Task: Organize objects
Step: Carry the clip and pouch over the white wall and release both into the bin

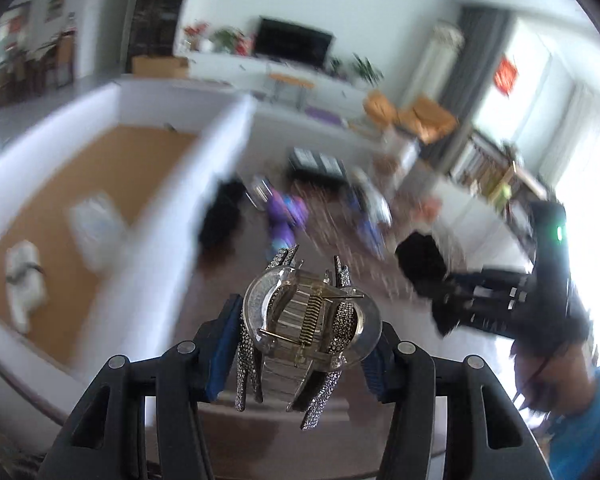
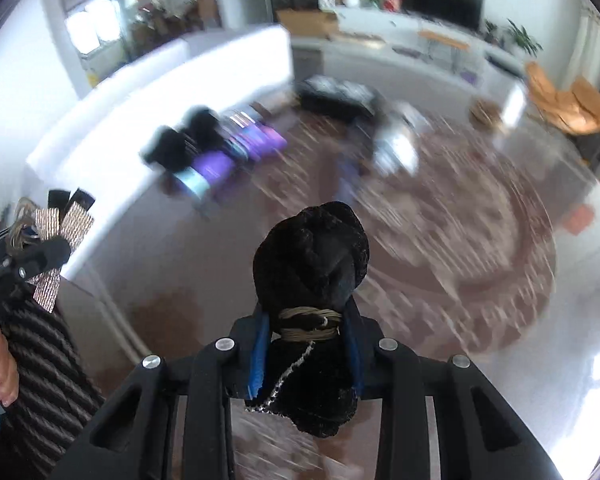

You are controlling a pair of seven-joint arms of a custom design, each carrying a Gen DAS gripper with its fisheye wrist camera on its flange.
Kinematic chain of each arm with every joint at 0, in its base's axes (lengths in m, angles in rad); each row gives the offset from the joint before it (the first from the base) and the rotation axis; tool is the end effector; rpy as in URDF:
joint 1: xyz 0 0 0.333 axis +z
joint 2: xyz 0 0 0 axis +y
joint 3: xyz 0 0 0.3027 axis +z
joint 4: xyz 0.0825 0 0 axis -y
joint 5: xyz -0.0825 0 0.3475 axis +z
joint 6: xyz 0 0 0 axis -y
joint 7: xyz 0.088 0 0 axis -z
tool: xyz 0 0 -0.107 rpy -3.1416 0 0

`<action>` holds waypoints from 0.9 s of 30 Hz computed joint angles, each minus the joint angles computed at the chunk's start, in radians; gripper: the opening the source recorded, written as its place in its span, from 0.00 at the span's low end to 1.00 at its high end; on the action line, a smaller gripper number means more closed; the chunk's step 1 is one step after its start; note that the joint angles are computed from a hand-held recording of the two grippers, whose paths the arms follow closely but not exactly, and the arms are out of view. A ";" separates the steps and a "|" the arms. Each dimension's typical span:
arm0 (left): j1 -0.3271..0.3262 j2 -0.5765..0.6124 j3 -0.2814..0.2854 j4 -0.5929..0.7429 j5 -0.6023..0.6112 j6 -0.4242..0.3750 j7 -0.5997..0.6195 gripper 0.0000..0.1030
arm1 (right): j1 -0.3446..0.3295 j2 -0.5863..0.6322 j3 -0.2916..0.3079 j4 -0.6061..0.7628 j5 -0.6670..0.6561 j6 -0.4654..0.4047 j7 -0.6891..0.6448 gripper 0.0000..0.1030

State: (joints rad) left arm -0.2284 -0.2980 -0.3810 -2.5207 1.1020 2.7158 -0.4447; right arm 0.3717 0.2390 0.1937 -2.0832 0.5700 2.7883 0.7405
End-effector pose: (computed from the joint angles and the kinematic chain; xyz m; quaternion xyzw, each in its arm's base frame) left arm 0.3366 -0.2778 0.4202 -0.7756 0.4824 -0.3354 0.2306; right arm 0.5085 0.2878 0.3707 -0.9041 0.3217 -0.0664 0.2732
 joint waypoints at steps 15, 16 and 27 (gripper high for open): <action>0.120 -0.367 0.223 -0.255 -0.474 -0.266 0.497 0.55 | 0.305 0.273 0.093 0.564 -0.029 -0.206 0.115 0.35; 0.137 -0.359 0.220 -0.262 -0.486 -0.258 0.503 0.64 | 0.334 0.306 0.081 0.595 -0.079 -0.220 0.147 0.47; 0.209 -0.308 -0.045 -0.228 -0.406 -0.116 0.241 0.72 | 0.160 0.221 0.207 0.329 0.075 0.052 -0.077 0.96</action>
